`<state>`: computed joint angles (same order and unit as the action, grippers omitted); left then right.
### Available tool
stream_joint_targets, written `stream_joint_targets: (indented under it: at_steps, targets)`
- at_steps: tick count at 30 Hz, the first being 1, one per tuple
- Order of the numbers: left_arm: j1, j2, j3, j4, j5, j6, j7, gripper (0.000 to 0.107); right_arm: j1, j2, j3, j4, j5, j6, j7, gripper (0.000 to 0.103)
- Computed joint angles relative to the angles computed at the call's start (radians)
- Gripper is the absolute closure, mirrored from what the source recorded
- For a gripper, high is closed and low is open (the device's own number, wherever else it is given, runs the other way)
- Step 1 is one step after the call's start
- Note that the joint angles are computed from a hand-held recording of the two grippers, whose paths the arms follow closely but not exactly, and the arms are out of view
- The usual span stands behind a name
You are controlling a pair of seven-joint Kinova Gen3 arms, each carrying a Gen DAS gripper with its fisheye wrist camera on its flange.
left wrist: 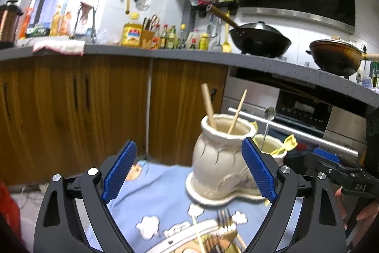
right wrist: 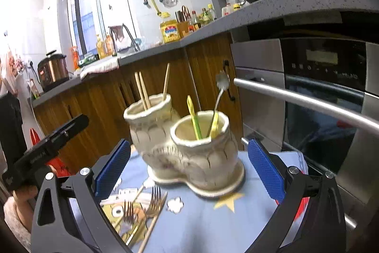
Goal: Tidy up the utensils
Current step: 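Move both open tools back down to the utensils on the cloth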
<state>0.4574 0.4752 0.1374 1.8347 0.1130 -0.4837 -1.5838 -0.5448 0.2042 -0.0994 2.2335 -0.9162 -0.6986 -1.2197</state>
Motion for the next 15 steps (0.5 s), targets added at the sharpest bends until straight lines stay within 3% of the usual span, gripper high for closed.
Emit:
stream_joint_targets:
  at_steps: [4,8,12,15]
  targets:
    - [-0.021,-0.028,0.004,0.033,-0.012,0.057,0.025,0.017,-0.014,0.0,-0.005,0.011,-0.027,0.023,0.032,0.005]
    - [0.091,-0.043,-0.112,0.037,0.106,0.144,-0.1,0.017,-0.014,0.0,-0.001,0.005,-0.04,0.077,0.05,0.005]
    - [0.193,-0.037,-0.222,0.016,0.203,0.287,-0.216,0.017,-0.033,0.003,0.011,-0.005,-0.083,0.111,0.112,0.005]
    - [0.199,-0.028,-0.234,0.007,0.19,0.371,-0.22,0.017,-0.042,0.006,0.014,-0.008,-0.122,0.121,0.151,0.005]
